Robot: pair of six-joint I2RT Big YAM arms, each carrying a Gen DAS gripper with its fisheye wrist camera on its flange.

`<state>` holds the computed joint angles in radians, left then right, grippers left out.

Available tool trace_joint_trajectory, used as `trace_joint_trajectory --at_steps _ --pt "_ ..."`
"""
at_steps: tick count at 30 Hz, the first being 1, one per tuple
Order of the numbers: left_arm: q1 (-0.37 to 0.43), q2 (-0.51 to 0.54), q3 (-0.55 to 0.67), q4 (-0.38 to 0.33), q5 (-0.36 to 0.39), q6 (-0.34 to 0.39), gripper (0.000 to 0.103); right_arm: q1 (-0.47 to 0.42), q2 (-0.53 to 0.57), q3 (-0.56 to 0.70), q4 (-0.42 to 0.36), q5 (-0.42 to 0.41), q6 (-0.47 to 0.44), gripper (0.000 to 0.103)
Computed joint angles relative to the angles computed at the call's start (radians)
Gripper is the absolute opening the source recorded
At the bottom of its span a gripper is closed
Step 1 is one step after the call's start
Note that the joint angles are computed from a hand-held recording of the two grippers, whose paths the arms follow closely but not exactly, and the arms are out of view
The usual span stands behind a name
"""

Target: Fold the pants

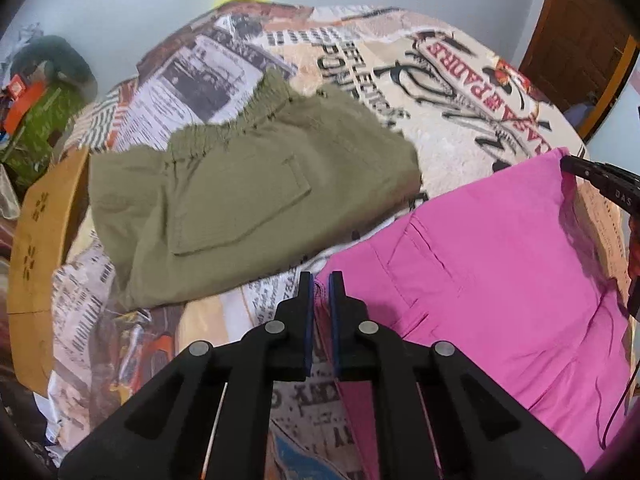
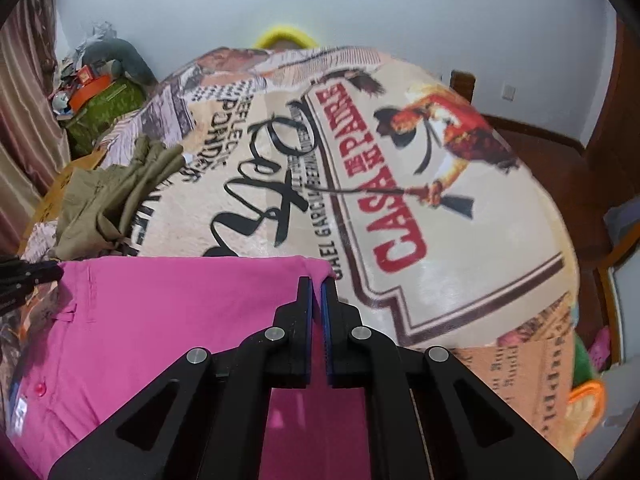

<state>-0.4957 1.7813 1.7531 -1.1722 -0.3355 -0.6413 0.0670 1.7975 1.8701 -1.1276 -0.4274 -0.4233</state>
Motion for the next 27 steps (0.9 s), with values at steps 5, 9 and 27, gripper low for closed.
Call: trace_joint_trajectory --at_steps 5,9,27 --pt "-0.011 -0.021 0.058 -0.005 -0.076 0.024 0.006 -0.003 -0.028 0.024 0.023 -0.014 0.018 0.003" --pt "-0.019 -0.044 0.105 -0.002 -0.137 0.041 0.006 -0.013 -0.042 0.066 0.042 -0.041 0.076 0.003" --pt "-0.176 -0.155 0.029 -0.057 -0.26 -0.009 0.006 -0.102 -0.245 -0.102 0.003 -0.136 0.03 0.003"
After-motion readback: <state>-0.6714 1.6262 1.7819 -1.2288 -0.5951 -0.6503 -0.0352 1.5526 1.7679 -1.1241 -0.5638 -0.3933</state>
